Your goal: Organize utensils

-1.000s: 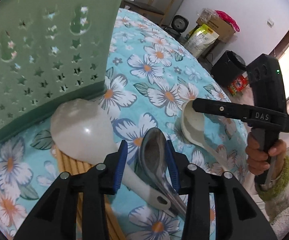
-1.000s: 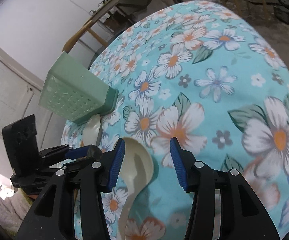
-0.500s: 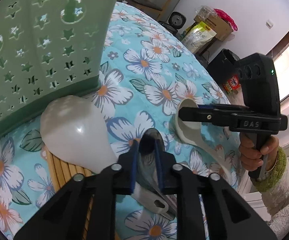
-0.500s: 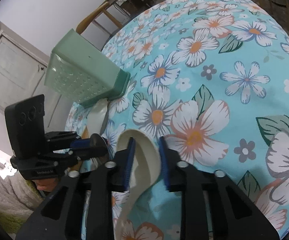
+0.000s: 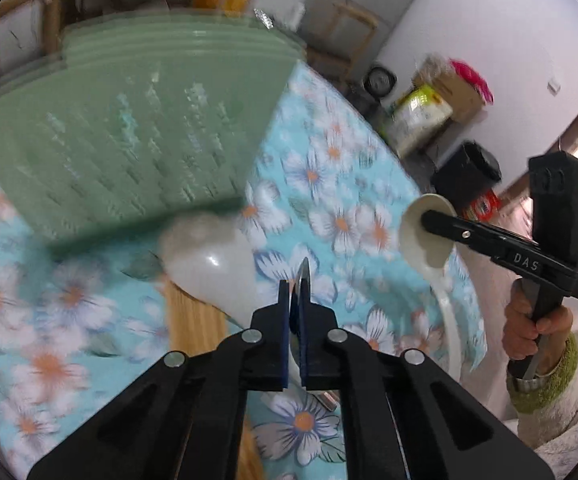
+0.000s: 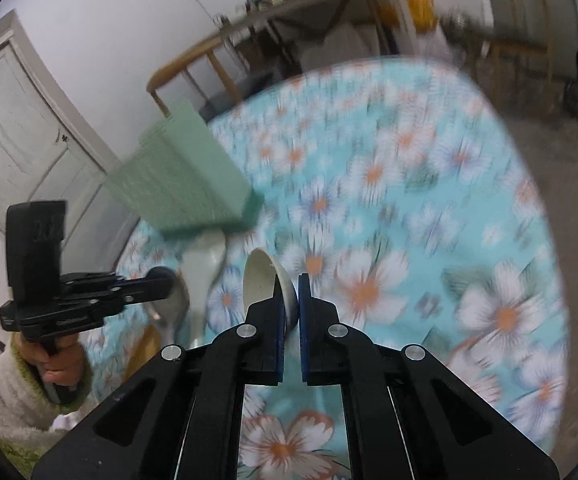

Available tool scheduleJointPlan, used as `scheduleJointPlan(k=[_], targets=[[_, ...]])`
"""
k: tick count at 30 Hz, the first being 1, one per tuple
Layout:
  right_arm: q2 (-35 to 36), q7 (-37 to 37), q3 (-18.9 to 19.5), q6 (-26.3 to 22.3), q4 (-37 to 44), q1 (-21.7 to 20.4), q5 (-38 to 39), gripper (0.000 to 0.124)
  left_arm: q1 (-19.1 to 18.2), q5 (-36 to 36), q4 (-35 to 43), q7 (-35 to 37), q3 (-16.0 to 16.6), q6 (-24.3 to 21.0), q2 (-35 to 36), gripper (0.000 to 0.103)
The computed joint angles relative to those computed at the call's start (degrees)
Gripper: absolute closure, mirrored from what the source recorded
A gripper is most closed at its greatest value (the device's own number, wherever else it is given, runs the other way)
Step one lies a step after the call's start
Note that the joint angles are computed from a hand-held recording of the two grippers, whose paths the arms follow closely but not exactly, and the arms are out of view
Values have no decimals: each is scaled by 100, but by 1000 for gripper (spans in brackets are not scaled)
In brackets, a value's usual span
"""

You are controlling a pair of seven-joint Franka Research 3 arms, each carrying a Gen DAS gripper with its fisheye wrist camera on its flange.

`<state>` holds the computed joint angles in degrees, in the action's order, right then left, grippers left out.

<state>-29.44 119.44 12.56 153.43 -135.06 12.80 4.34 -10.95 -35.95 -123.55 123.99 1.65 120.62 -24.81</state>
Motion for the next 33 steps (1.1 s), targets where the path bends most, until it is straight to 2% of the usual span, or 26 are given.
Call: scheduleJointPlan(k=[4, 7, 11, 13, 15, 18, 19, 22, 23, 25, 33], targets=[[-35, 569, 667, 276, 605, -852, -1124, 120, 85, -43, 205, -27, 93, 632, -338, 100], [51, 1031, 1079, 551, 1033, -1446, -1870, 120, 137, 85, 460, -237, 99, 1357, -400, 100], [481, 1800, 1634, 1114, 1777, -2231, -2798, 120, 541, 906, 603, -1010, -295, 2987, -332, 100], [790, 2236, 1953, 1236, 2179, -2608, -3310, 120, 799, 1380, 613, -1402, -515, 3858, -209, 100], [1150, 2863, 2494, 1177, 2697, -3197, -4120, 120, 965, 1757, 688, -1720, -621, 4327, -38, 100], [1692, 3572, 3026, 969, 3303, -3636, -5181, 120, 1319, 2357, 687, -2268, -846, 4912, 188, 100], [1968, 3838, 3276, 777, 3567, -3776, -5696, 120, 1596, 2663, 673, -2559, -1039, 5083, 264, 100], [2626, 4262, 3555, 324, 4026, -3715, -6732, 120, 2020, 3249, 649, -3085, -1294, 5368, 500, 100], [2755, 4286, 3545, 225, 4105, -3628, -6889, 120, 2060, 3380, 616, -3180, -1298, 5419, 545, 100], [3046, 4328, 3487, 80, 4232, -3436, -7173, 120, 2079, 3578, 611, -3396, -1307, 5531, 744, 100], [3295, 4247, 3048, -295, 4259, -2733, -7524, 120, 1753, 4222, 344, -3823, -959, 5835, 997, 100]])
